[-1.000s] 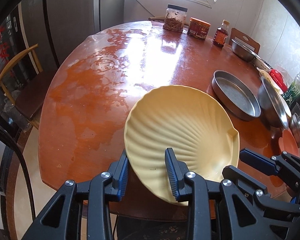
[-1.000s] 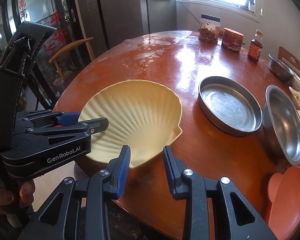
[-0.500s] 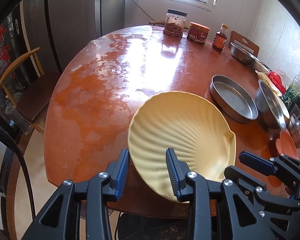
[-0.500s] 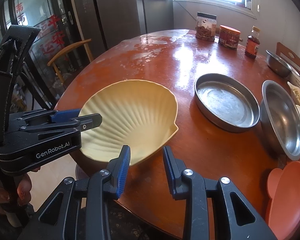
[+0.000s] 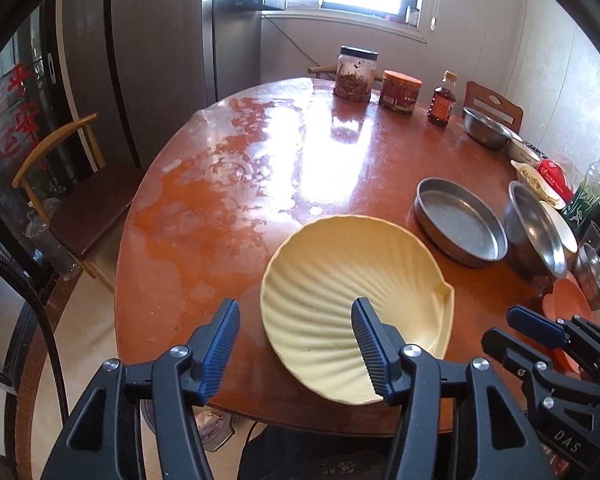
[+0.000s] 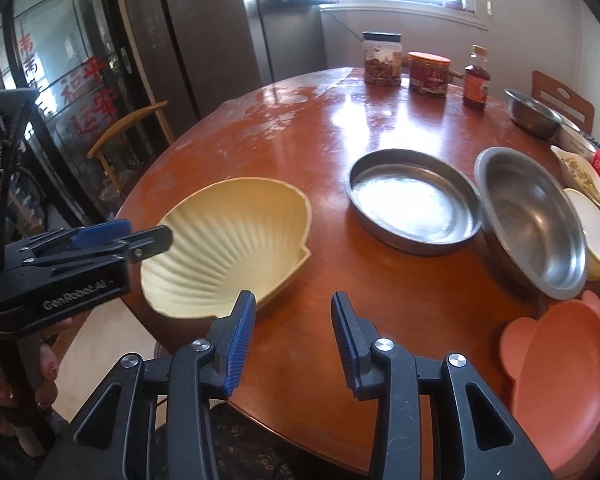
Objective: Organize plates and bowls
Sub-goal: 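Carry the shell plate aside and release it from the left gripper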
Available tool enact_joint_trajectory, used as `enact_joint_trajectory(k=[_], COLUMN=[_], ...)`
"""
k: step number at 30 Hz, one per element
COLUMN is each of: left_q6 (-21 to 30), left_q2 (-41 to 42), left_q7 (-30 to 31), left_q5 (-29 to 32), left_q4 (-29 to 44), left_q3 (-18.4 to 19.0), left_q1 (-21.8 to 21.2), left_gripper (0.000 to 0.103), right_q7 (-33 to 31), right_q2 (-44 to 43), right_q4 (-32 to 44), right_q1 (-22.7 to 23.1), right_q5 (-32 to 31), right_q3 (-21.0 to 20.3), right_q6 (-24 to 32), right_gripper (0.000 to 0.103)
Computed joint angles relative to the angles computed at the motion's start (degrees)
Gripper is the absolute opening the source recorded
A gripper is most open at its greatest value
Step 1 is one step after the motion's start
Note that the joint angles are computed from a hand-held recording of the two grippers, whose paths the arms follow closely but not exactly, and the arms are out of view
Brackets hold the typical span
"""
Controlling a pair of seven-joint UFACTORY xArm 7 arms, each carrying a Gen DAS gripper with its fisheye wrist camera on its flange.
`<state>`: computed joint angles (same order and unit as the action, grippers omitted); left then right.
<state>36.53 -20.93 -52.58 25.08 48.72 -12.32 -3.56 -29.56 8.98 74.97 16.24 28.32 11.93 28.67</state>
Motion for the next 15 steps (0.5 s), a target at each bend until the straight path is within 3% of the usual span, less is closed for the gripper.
enact_joint_trajectory(k=[11, 15], left_q6=[-0.97, -2.28], left_q2=[6.45, 11.42], left_q7=[2.12, 4.84], left_q5=[-0.48, -2.71], left_q4=[7.72, 11.74], left_q3=[-2.15, -1.62], left_q1=[-4.70, -8.49], left_gripper=[0.059, 0.059], right_q7=[-2.95, -1.00], right_q2=[-7.61, -10.13], right_q4=[-6.66, -10.22], right_q1=[-3.65, -5.15], right_q5=[7.08, 6.00], right_q3=[-4.10, -6.51], right_q6=[-5.56, -7.08], right_gripper=[0.055, 0.056])
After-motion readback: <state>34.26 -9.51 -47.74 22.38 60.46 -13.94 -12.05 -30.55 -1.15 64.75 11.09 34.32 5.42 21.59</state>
